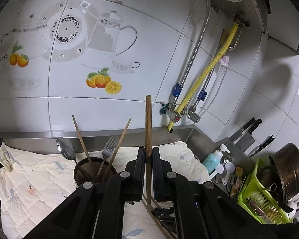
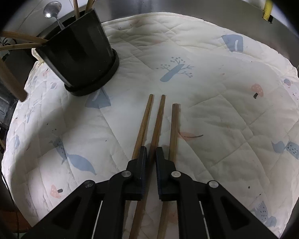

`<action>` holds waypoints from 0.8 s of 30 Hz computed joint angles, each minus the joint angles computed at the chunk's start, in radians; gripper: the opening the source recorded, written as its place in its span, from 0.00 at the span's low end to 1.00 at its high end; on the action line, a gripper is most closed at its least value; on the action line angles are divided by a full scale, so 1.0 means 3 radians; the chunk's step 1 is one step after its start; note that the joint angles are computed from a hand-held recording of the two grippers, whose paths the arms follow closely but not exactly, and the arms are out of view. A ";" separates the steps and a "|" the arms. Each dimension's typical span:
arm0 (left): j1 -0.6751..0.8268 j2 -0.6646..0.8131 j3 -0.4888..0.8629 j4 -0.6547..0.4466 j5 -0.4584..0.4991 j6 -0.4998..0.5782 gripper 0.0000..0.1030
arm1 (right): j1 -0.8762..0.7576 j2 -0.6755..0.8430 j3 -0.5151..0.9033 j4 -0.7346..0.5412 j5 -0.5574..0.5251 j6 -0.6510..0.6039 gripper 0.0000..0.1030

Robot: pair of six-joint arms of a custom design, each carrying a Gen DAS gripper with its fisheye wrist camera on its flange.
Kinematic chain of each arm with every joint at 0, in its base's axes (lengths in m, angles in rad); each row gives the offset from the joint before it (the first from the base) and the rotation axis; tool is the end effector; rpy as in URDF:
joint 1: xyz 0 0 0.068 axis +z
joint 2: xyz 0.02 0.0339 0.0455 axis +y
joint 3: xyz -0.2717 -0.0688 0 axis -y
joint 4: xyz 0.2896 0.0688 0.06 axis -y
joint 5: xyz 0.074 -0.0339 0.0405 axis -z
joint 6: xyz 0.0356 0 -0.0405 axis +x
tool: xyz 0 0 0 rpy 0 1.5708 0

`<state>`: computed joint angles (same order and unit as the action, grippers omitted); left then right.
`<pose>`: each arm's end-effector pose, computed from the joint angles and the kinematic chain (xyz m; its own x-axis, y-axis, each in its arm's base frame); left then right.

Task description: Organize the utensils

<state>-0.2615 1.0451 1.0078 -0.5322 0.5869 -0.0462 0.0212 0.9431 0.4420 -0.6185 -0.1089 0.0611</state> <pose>0.2486 -0.0869 0.3418 -0.5511 0.1077 -0.8275 0.6410 0.6895 -0.3372 0.1908 0.0079 0.1485 -0.9022 0.0416 -0.4293 -0.0134 0.9922 0.1243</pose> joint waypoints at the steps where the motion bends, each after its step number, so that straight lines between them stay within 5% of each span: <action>1: 0.0006 0.0003 0.0015 -0.0009 0.0006 -0.0004 0.06 | 0.0023 0.0016 -0.0003 0.0039 0.0029 0.0011 0.11; 10: 0.0133 -0.0003 0.0162 -0.0073 0.0080 0.0010 0.06 | 0.0022 0.0041 0.0028 0.0102 0.0006 0.0044 0.11; 24: 0.0443 0.0075 0.0449 -0.0138 0.0191 0.0062 0.06 | -0.0276 -0.1165 0.0319 -0.0651 -0.0271 -0.0181 0.09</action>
